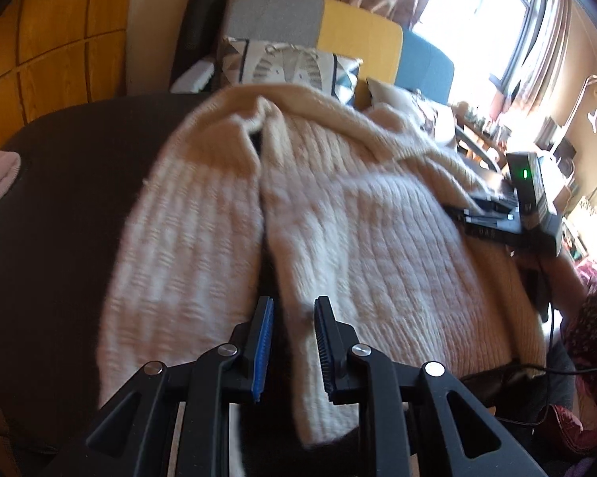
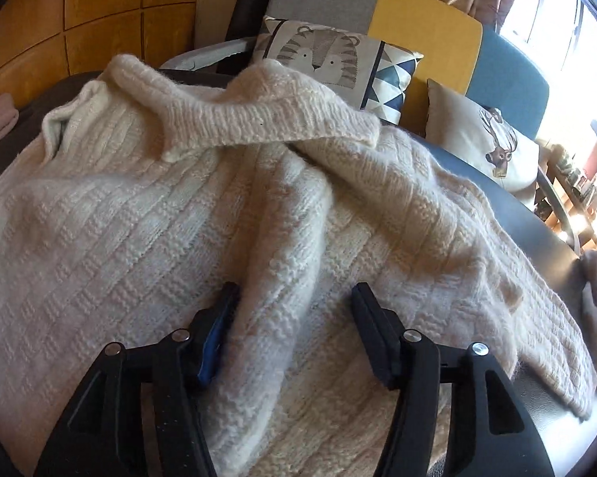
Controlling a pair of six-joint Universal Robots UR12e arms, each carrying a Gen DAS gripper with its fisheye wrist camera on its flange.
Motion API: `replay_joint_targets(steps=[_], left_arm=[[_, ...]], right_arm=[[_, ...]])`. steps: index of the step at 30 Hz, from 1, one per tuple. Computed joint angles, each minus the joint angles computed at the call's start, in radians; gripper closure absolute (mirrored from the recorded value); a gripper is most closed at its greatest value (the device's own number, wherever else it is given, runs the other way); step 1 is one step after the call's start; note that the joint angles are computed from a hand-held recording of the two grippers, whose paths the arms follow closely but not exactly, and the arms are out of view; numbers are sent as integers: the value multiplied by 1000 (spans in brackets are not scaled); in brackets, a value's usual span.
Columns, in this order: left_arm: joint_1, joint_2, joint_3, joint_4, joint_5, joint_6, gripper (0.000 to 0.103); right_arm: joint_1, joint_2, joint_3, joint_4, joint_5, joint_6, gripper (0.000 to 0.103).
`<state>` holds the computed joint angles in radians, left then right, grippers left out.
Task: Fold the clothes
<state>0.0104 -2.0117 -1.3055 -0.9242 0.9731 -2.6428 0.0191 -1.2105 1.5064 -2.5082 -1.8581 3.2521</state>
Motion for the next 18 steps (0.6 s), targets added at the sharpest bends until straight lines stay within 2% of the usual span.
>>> replay_joint_targets(steps=[1, 3, 6, 8, 12, 17, 18], left_arm=[[3, -4, 5, 17, 10, -9, 82], [-1, -21, 27, 28, 88, -30, 82], [2, -56, 77, -22, 167, -86, 82], [13, -70, 98, -61, 155, -118, 82], [14, -75, 111, -72, 175, -101, 82], [21, -77, 105, 24, 184, -93, 77], [24, -85, 118, 10, 171, -95, 73]], right_arm=[[-2, 0, 1, 0, 3, 4, 38], [-2, 2, 0, -1, 4, 9, 36], [2, 7, -14, 6, -9, 6, 36], [4, 8, -17, 7, -13, 5, 36], [2, 9, -22, 8, -7, 7, 36], [-1, 7, -19, 3, 3, 10, 36], [-1, 7, -19, 3, 4, 9, 36]])
